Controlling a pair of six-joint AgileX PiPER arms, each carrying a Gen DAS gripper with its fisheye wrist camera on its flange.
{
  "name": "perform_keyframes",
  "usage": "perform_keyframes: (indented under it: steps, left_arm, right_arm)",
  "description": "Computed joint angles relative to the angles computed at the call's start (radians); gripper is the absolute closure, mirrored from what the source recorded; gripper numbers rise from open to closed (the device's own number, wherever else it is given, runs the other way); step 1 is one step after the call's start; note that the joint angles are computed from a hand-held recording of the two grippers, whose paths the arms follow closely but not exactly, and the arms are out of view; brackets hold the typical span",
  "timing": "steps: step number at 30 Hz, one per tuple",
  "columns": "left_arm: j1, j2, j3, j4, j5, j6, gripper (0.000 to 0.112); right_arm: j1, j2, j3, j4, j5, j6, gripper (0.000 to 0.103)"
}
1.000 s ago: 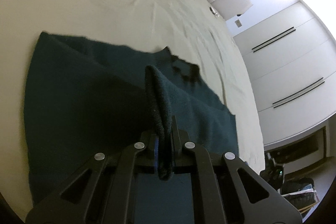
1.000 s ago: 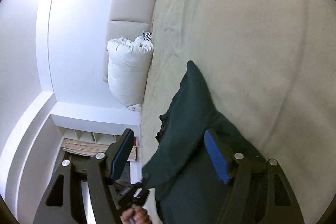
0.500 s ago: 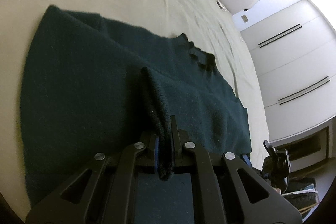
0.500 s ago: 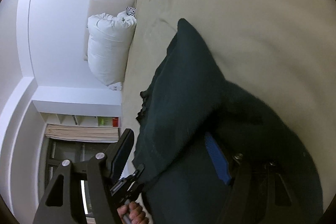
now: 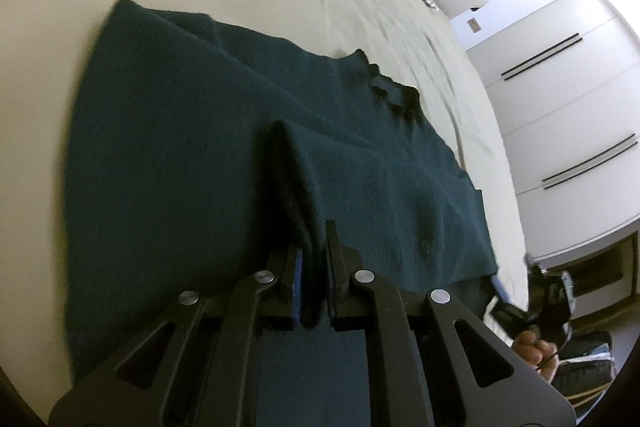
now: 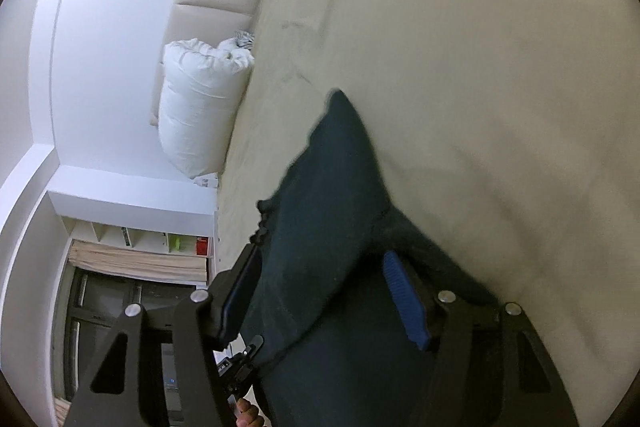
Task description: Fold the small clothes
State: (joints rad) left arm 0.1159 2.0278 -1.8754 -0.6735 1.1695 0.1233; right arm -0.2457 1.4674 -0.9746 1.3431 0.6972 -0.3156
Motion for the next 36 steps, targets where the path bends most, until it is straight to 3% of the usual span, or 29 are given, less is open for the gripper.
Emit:
perform_keyframes:
  steps: [4, 7, 8, 13, 16, 19, 21, 28, 30, 33, 34, 35, 36]
  left_arm:
    - [-0.037, -0.063, -0.012, 0.193, 0.025, -0.103, 0.103]
    - [-0.067, -0.105, -0.022, 0.321, 0.002, -0.169, 0.103]
    - [-0.072, -0.113, -0.028, 0.303, -0.025, -0.139, 0.103]
    - [-0.118, -0.052, -0.116, 0.129, -0.084, 0.013, 0.103]
    - [-0.173, 0.057, -0.248, 0.18, -0.046, -0.032, 0.103]
    - [-0.19, 0.126, -0.284, 0.228, -0.015, -0.085, 0.103]
    - [-0.161, 0.089, -0.174, 0.156, -0.064, -0.03, 0.103]
    - [-0.146, 0.012, -0.033, 0.128, -0.107, 0.039, 0.103]
    - [-0.124, 0.009, -0.012, 0.092, -0.113, 0.061, 0.103]
    - [-0.091, -0.03, 0.074, 0.031, -0.138, 0.136, 0.103]
    - [-0.09, -0.018, 0.07, 0.016, -0.143, 0.144, 0.103]
    - [-0.078, -0.02, 0.075, -0.005, -0.136, 0.155, 0.103]
    - [-0.065, -0.028, 0.086, -0.02, -0.129, 0.155, 0.103]
  right_arm:
    - [-0.01, 0.033, -0.164, -0.18, 0.031, 0.084, 0.036]
    - [-0.024, 0.136, -0.337, -0.267, 0.142, 0.131, 0.036]
    - [-0.024, 0.197, -0.412, -0.272, 0.196, 0.122, 0.036]
    - [-0.017, 0.392, -0.587, -0.191, 0.245, 0.068, 0.036]
    - [-0.011, 0.514, -0.686, -0.157, 0.26, 0.071, 0.036]
    - [-0.022, 0.627, -0.778, -0.159, 0.307, 0.112, 0.036]
    - [-0.031, 0.649, -0.781, -0.159, 0.339, 0.101, 0.044]
    - [-0.031, 0.52, -0.631, -0.204, 0.462, 0.029, 0.041]
    - [-0.02, 0.472, -0.582, -0.198, 0.479, -0.016, 0.035]
    - [-0.002, 0.437, -0.495, -0.197, 0.434, -0.1, 0.028]
    - [0.002, 0.433, -0.484, -0.218, 0.425, -0.111, 0.03]
    - [0.004, 0.414, -0.475, -0.244, 0.405, -0.082, 0.042]
    - [-0.001, 0.393, -0.469, -0.26, 0.401, -0.038, 0.047]
